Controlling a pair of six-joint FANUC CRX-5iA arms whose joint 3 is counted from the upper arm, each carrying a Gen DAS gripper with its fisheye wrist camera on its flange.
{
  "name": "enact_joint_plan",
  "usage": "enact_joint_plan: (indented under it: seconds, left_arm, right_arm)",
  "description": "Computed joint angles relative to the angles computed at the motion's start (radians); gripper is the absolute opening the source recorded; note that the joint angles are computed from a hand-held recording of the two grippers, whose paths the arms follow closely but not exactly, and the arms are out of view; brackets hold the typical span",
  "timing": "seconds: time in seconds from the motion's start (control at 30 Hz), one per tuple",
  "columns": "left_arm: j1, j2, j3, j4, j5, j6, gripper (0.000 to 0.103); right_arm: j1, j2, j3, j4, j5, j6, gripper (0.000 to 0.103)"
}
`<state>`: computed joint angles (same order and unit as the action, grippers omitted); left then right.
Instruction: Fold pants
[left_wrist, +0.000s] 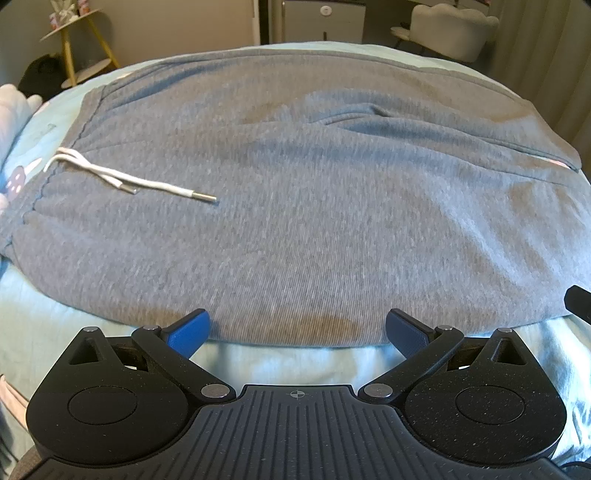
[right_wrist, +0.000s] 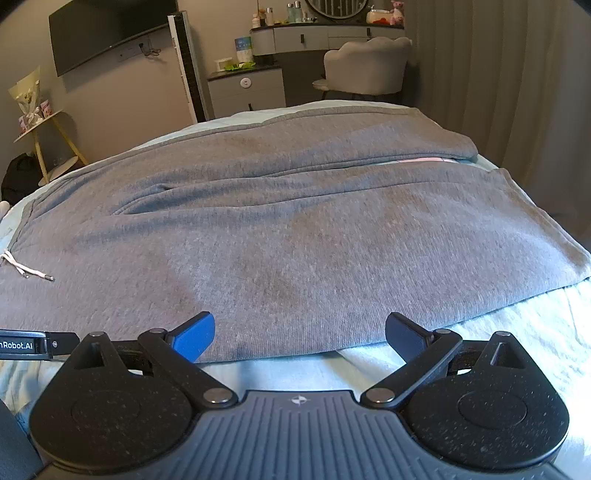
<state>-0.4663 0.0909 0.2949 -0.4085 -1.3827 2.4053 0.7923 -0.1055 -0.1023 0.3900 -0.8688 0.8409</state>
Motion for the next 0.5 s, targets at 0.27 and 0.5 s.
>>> enact_joint_plan:
  seconds: [0.27, 0.5]
  left_arm:
    - [0.001, 0.006, 0.007, 0.002, -0.011, -0.003, 0.103]
    - [0.002, 0.008, 0.008, 0.003, -0.015, 0.001, 0.103]
  right_arm:
    - [-0.005, -0.001, 0.003, -0.014, -0.001, 0.004, 0.099]
    - [-0.009, -0.001, 0.010, -0.033, -0.002, 0.012, 0.099]
